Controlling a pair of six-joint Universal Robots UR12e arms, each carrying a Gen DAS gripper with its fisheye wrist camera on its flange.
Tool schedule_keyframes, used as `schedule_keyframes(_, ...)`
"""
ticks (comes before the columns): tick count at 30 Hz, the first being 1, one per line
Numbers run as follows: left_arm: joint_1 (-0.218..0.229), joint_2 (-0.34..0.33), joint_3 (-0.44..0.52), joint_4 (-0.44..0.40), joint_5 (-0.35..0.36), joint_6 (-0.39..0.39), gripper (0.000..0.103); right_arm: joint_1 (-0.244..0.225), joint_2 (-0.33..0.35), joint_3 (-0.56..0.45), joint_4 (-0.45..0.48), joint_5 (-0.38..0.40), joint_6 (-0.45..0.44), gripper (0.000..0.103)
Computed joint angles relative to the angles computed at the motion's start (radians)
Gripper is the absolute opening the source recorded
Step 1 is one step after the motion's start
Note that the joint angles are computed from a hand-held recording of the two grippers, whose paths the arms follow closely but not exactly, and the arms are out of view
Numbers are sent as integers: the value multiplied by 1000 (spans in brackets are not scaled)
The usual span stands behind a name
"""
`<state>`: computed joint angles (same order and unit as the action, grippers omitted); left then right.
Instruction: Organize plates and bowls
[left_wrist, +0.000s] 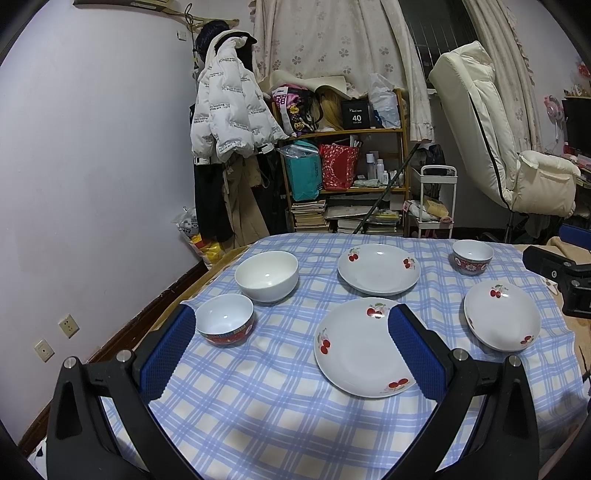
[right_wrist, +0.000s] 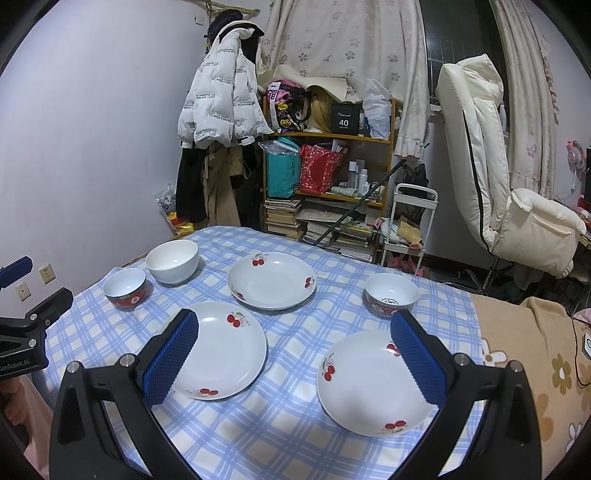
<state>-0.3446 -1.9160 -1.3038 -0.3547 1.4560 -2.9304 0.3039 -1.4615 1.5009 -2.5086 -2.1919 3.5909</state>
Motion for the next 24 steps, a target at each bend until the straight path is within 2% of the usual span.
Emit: schedule_keyframes(24, -3, 1, 0, -2, 13, -1, 102, 0, 1, 1, 1, 0, 0, 103)
